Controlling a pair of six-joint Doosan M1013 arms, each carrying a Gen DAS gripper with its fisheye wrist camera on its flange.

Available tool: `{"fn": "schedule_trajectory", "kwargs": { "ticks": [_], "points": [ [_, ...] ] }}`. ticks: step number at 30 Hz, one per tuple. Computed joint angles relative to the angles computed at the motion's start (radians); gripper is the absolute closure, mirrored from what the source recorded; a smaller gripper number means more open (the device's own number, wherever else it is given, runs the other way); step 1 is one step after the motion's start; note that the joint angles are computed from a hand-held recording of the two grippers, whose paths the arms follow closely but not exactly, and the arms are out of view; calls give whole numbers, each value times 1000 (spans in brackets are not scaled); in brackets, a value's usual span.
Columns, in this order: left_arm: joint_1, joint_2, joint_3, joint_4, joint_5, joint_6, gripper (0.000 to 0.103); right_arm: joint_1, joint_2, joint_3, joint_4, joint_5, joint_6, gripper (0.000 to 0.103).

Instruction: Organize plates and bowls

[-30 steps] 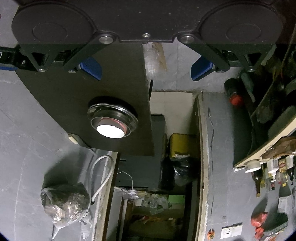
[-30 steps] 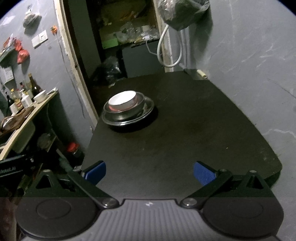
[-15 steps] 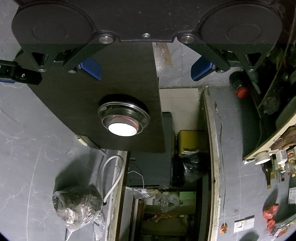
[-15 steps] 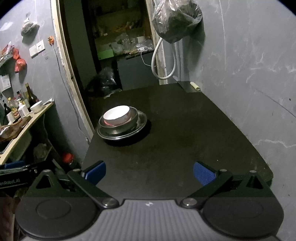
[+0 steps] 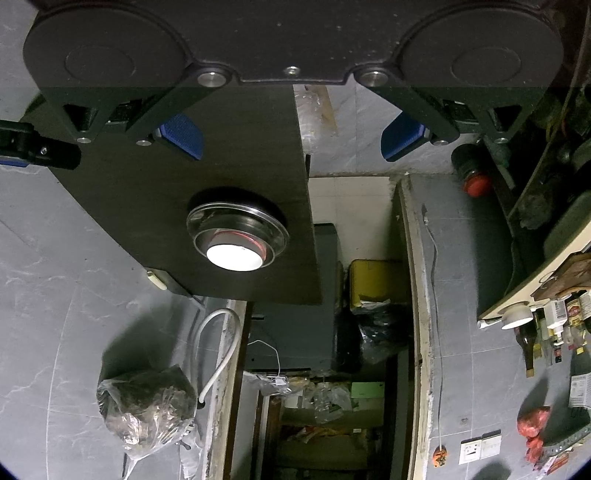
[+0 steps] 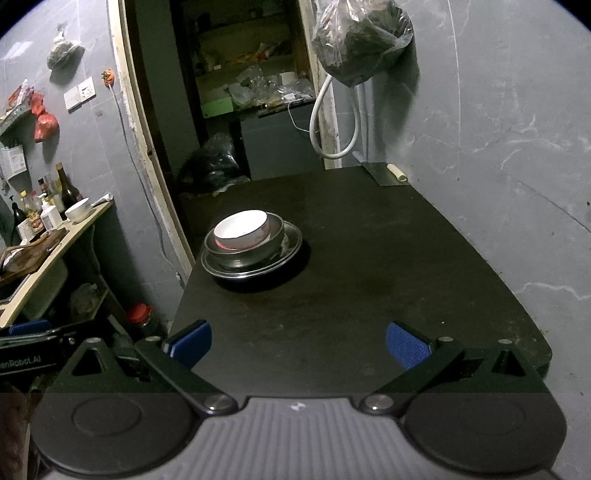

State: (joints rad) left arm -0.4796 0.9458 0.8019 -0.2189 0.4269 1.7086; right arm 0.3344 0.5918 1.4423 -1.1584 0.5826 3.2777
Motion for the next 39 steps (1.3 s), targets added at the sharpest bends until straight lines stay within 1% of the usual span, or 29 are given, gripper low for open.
{"fn": "schedule_trajectory", "kwargs": {
  "ticks": [13,39],
  "points": [
    [7,7,-13,-11,17,12,1,2,4,-8,29,7,-29,0],
    [9,-1,6,-24,7,28,1,7,2,-1,32,9,-21,0]
  ]
}}
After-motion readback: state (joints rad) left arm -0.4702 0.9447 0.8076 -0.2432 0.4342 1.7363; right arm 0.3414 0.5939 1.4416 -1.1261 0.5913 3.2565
